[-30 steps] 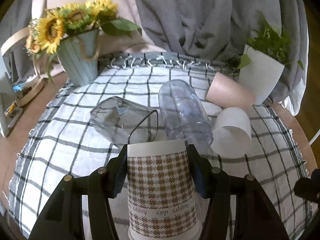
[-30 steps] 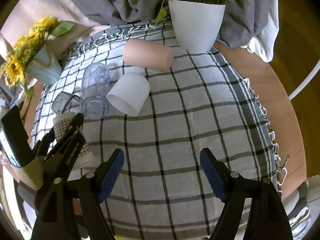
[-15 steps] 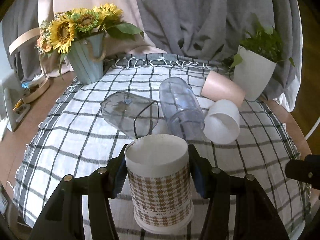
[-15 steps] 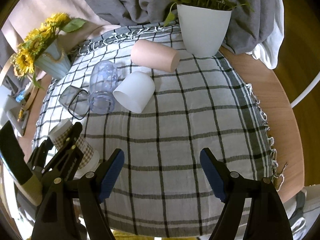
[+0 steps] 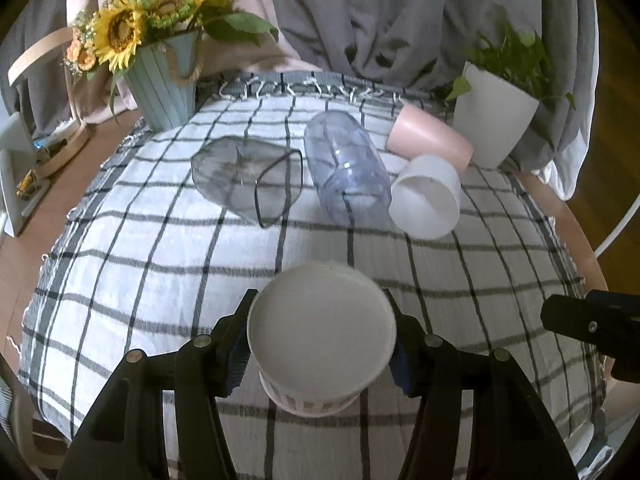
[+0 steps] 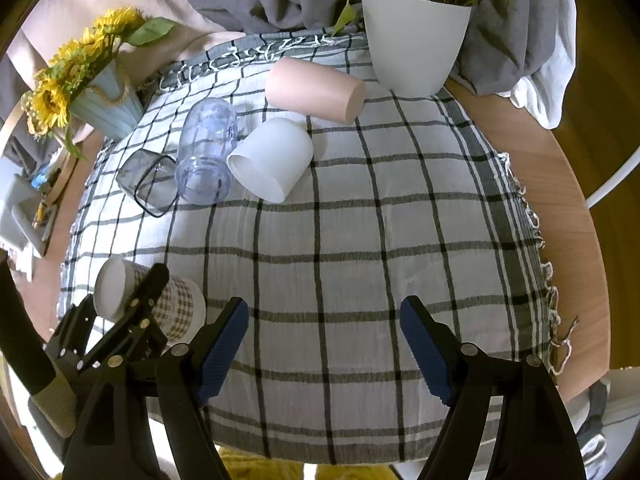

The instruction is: Flip cup upside down

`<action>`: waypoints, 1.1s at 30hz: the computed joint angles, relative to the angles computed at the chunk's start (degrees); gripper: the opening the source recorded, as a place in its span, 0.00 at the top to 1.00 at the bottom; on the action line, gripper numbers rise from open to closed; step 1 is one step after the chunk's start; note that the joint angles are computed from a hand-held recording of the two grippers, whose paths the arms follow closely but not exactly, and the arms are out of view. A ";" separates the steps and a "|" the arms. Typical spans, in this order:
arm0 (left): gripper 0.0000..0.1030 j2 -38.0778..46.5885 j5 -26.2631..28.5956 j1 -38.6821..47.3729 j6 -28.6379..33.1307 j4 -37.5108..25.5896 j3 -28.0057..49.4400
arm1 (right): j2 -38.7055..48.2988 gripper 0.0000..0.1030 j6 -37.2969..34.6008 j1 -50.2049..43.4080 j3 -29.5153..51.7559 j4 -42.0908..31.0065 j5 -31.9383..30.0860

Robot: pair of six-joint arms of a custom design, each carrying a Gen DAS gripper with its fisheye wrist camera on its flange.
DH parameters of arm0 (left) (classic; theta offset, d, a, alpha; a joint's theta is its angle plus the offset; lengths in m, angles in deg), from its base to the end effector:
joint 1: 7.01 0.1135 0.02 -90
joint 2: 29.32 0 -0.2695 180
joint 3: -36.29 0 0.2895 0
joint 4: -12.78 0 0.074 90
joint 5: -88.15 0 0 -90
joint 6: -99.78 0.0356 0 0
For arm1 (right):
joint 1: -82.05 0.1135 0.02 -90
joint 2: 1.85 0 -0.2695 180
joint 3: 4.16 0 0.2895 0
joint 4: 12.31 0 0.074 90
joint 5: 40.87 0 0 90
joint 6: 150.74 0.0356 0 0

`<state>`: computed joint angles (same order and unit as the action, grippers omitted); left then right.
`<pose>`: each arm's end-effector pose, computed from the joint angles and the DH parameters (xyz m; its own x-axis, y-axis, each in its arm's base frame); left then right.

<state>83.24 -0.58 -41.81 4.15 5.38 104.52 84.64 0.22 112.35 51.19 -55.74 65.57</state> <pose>0.3267 -0.2280 0.0740 -0.6987 0.3661 -0.6147 0.5158 0.8531 -0.0781 0.2469 0.1326 0.1285 -0.7702 0.5211 -0.3677 0.5243 0.8456 0.1002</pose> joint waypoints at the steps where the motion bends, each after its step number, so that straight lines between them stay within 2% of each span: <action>1: 0.38 0.20 -0.01 -0.08 0.36 -0.86 0.35 | 0.24 0.24 0.10 0.16 0.13 -0.21 -0.05; 2: 0.32 0.34 0.27 -0.04 0.71 -1.50 0.63 | 0.41 0.24 0.13 0.20 0.26 -0.32 -0.13; 6: 0.18 -0.89 1.59 0.12 1.08 -1.70 -0.05 | 0.51 0.24 0.78 0.86 0.98 -1.13 0.39; 8: 0.17 -2.53 1.74 0.21 1.18 -2.22 -0.65 | 0.18 0.24 1.31 1.48 1.54 -2.32 1.38; 11: 0.08 -5.37 3.00 0.92 1.42 -4.94 -0.81 | -1.87 0.24 2.98 2.94 2.18 -4.75 3.18; 16: 0.01 -11.82 3.52 2.09 3.14 -9.75 -1.22 | -6.32 0.18 7.53 7.35 4.43 -10.37 8.95; 22: 0.00 -18.43 2.01 4.57 5.98 -14.06 -1.62 | -7.73 0.12 12.15 12.06 9.05 -15.41 15.34; 33: 0.00 -27.64 3.39 12.06 10.43 -18.59 -2.81 | -2.93 0.12 17.72 19.20 17.43 -19.08 21.51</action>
<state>55.60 2.81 -29.75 14.58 -13.21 101.71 81.71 17.94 131.55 68.62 -74.83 87.09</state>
